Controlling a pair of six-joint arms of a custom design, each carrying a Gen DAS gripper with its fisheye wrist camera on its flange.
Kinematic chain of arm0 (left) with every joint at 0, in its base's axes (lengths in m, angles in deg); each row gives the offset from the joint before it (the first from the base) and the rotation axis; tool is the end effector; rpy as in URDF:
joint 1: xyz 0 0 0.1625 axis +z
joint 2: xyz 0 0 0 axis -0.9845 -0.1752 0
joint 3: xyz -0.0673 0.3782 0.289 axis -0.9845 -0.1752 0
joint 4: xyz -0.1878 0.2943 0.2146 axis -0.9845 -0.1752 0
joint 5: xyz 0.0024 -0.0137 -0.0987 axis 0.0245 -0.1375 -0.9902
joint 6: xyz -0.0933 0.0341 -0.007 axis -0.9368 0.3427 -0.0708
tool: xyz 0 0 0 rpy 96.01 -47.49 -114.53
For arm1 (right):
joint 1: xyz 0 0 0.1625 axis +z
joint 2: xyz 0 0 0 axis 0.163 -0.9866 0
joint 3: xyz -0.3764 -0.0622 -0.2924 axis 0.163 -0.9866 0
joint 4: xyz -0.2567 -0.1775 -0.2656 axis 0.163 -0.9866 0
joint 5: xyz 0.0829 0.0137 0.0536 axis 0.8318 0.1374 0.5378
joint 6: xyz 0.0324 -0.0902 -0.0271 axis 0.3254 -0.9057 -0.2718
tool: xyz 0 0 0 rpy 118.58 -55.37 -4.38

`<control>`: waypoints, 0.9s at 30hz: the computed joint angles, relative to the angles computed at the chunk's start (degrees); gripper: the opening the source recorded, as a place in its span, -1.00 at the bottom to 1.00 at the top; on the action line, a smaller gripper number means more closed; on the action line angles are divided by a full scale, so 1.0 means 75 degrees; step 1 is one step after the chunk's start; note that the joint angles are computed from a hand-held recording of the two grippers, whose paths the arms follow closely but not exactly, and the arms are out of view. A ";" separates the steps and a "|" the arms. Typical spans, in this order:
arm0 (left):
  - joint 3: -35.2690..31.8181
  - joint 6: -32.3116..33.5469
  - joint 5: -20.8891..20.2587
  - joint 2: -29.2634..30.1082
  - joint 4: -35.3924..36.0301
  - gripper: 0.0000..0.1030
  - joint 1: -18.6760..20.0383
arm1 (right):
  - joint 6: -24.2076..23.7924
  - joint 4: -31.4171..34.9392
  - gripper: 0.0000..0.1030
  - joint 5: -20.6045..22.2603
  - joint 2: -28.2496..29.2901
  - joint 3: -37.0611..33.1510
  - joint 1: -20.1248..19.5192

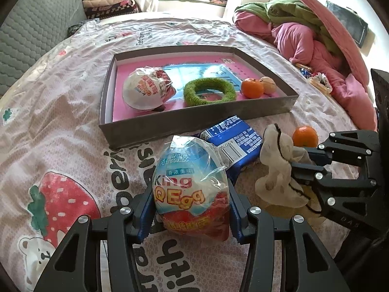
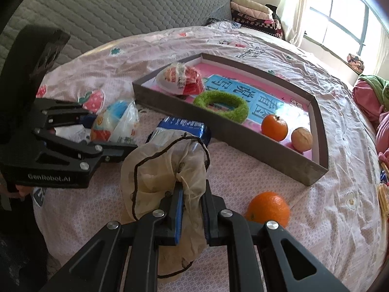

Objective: Organize objects
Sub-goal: 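Close the left tool on the blue-wrapped egg while the right tool lifts the scrunchie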

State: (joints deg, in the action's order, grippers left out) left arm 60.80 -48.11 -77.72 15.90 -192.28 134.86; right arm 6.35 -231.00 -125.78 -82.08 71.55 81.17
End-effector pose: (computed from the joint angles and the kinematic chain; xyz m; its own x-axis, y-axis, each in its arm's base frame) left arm -0.3230 -0.8102 0.0308 -0.7835 0.1520 -0.6025 0.4505 0.8068 -0.3823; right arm 0.1119 -0.8005 0.2555 -0.4880 -0.6802 0.5469 -0.8242 0.5654 -0.0322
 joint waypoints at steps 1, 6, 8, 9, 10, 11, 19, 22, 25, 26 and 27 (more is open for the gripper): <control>-0.0017 -0.0002 0.0005 0.0008 -0.0014 0.02 -0.0003 | 0.0024 0.0010 -0.73 0.0044 -0.0003 -0.0015 0.0000; -0.0049 0.0086 0.0060 0.0027 -0.0194 0.02 -0.0027 | 0.0066 0.0007 -0.73 0.0261 -0.0011 -0.0057 0.0008; -0.0072 0.0127 0.0094 0.0038 -0.0250 0.02 -0.0041 | 0.0081 0.0009 -0.73 0.0315 -0.0004 -0.0085 0.0017; -0.0092 0.0142 0.0090 0.0044 -0.0269 0.02 -0.0047 | 0.0096 -0.0011 -0.73 0.0328 0.0003 -0.0098 0.0020; -0.0117 0.0151 0.0089 0.0052 -0.0270 0.02 -0.0051 | 0.0130 -0.0023 -0.73 0.0352 0.0012 -0.0125 0.0023; -0.0130 0.0167 0.0101 0.0057 -0.0295 0.02 -0.0060 | 0.0149 0.0003 -0.73 0.0384 0.0002 -0.0138 0.0017; -0.0245 0.0382 0.0260 0.0110 -0.0587 0.02 -0.0112 | 0.0388 0.0000 -0.73 0.0546 -0.0004 -0.0288 0.0001; -0.0364 0.0449 0.0349 0.0178 -0.0658 0.02 -0.0128 | 0.0541 0.0012 -0.73 0.0602 0.0007 -0.0380 -0.0018; -0.0473 0.0481 0.0355 0.0224 -0.0707 0.02 -0.0137 | 0.0708 0.0027 -0.73 0.0699 0.0028 -0.0491 -0.0036; -0.0502 0.0511 0.0361 0.0238 -0.0746 0.02 -0.0140 | 0.0754 0.0041 -0.73 0.0716 0.0042 -0.0539 -0.0037; -0.0523 0.0555 0.0381 0.0252 -0.0795 0.02 -0.0148 | 0.0789 0.0044 -0.73 0.0759 0.0048 -0.0575 -0.0043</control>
